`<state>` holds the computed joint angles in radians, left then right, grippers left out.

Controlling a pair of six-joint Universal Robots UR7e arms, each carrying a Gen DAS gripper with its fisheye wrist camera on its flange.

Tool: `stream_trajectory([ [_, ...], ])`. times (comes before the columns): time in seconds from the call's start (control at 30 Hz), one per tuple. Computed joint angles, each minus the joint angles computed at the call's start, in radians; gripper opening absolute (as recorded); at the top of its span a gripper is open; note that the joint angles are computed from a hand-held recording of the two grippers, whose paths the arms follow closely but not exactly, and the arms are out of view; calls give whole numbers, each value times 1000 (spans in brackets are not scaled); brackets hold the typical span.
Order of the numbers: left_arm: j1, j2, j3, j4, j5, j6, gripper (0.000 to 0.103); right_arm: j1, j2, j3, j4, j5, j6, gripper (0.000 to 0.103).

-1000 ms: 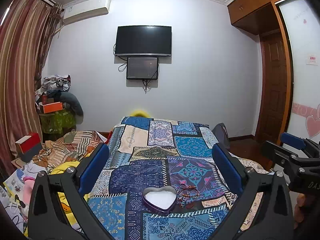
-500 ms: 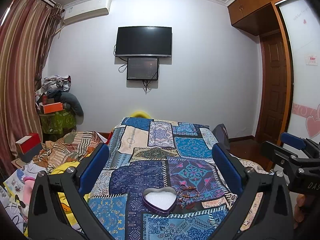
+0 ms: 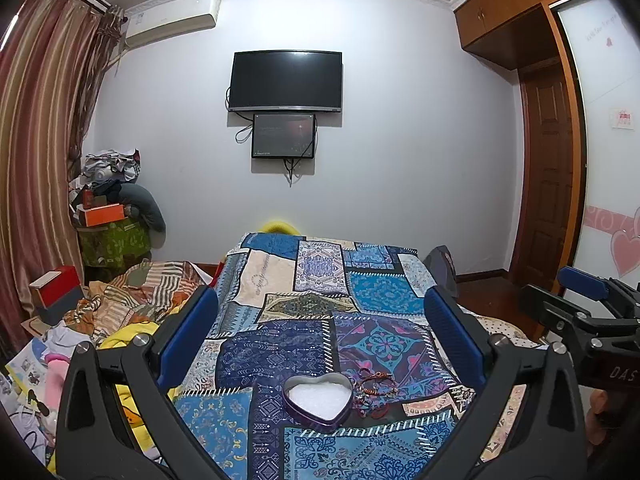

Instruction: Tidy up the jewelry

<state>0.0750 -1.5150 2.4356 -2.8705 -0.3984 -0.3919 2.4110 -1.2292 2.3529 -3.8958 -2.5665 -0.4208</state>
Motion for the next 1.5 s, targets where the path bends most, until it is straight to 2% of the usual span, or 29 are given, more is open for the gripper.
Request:
stream_trajectory([
  [0.13,20,15,-14,26,1,-26,103,-20,-8,11,6,13,10,95],
  [0.27,53,51,-35,81,16,-70,103,-71,-25,39,57,40,54,95],
  [0.37,101,72,-49,106,-51,-69,103,-107,-30,62,82,45,69,95],
  [0.47,150,91,-55,126,-124,-74,103,-175,-43,100,148,64,98,95],
  [0.57,199,116,-62,155,-197,-84,94,-211,-58,118,196,72,117,93],
  [0.77,301,188,-90,191,-359,-84,70,-314,-155,161,396,179,214,74],
  [0.9,360,223,-106,208,-483,-82,52,-369,-187,170,463,243,242,62],
  [1.0,397,253,-121,207,-558,-83,39,-404,-199,173,492,290,250,58],
  [1.07,399,265,-117,179,-568,-71,37,-421,-211,174,523,318,258,56],
  [1.2,417,289,-136,177,-616,-48,25,-451,-200,169,531,352,241,56],
  [1.33,436,304,-140,172,-652,-37,25,-473,-197,165,547,389,226,56],
  [1.5,459,341,-157,190,-637,-52,22,-500,-188,157,565,417,229,56],
])
